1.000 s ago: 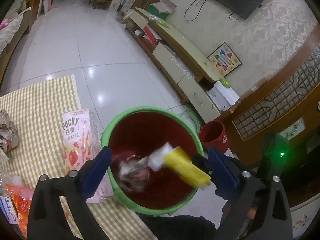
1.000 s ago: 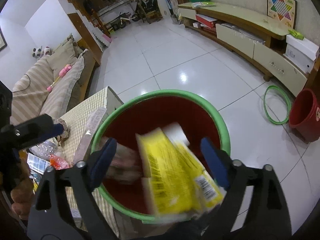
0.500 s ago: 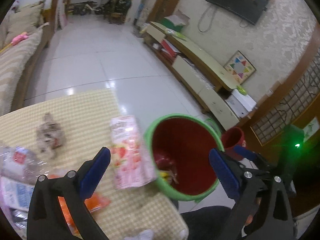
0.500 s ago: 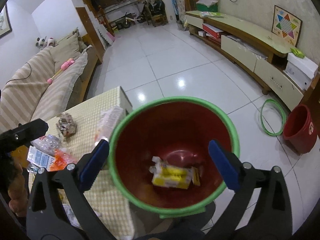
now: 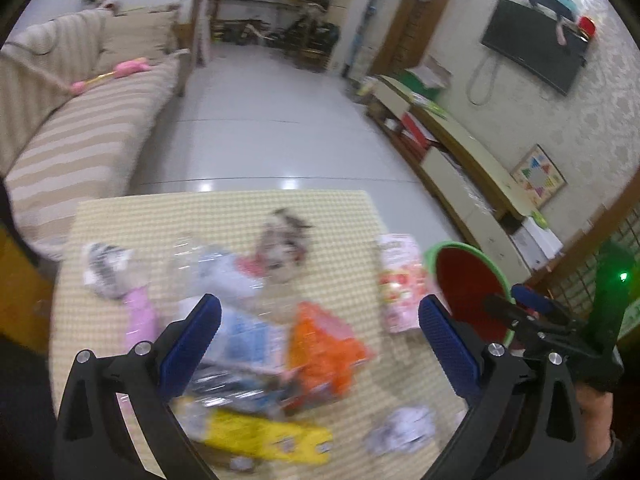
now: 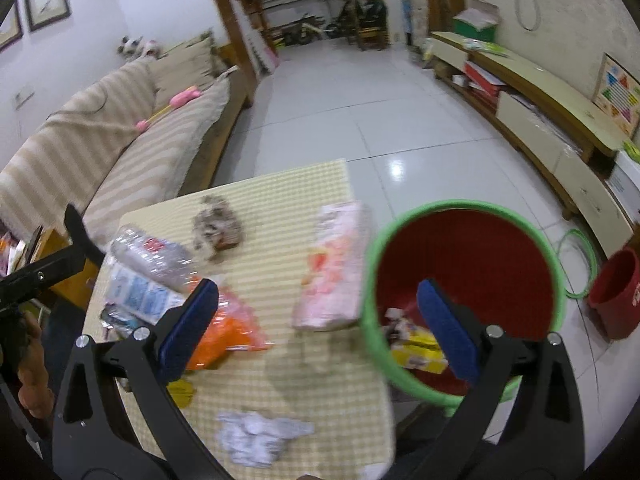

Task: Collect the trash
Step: 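Move both open tools back toward the trash on the table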

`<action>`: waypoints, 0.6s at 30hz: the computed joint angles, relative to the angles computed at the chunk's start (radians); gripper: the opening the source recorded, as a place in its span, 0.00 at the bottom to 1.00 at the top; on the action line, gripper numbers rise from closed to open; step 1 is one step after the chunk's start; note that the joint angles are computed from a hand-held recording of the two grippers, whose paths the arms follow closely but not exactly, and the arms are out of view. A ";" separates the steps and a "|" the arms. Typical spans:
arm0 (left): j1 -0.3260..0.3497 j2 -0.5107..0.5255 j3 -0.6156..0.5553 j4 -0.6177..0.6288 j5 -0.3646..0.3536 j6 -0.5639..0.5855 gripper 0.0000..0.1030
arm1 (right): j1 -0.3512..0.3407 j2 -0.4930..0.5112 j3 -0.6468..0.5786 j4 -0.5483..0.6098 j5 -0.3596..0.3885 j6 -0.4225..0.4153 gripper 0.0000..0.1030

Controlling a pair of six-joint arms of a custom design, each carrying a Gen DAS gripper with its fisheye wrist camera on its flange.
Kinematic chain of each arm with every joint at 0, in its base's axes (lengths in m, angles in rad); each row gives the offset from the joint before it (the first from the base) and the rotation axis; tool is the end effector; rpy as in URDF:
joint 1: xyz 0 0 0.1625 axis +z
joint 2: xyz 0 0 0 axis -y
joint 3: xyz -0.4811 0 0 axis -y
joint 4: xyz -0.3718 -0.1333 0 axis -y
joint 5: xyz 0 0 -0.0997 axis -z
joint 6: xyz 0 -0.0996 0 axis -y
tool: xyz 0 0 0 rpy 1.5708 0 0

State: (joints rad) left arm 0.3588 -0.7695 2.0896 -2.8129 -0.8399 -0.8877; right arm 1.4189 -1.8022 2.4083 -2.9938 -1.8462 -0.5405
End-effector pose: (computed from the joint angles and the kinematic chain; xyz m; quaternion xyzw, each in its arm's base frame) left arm -0.4274 -0.3737 0.0554 0.1644 0.9188 -0.2916 0.2093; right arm 0.0546 -0.3456 0.4261 0.1220 -0.9025 0.3273 0.2520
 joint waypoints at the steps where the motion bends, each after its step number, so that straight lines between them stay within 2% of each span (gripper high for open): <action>1: -0.001 -0.026 0.026 0.015 0.010 -0.024 0.92 | 0.025 0.016 0.008 -0.015 -0.018 0.007 0.95; 5: 0.002 -0.115 0.116 0.064 0.026 -0.094 0.92 | 0.091 0.081 0.026 -0.075 -0.083 0.016 0.95; 11: 0.022 -0.197 0.227 0.081 0.019 -0.162 0.92 | 0.092 0.120 0.033 -0.115 -0.141 0.020 0.95; 18: 0.062 -0.201 0.281 0.040 0.003 -0.186 0.92 | 0.060 0.143 0.020 -0.116 -0.156 0.005 0.95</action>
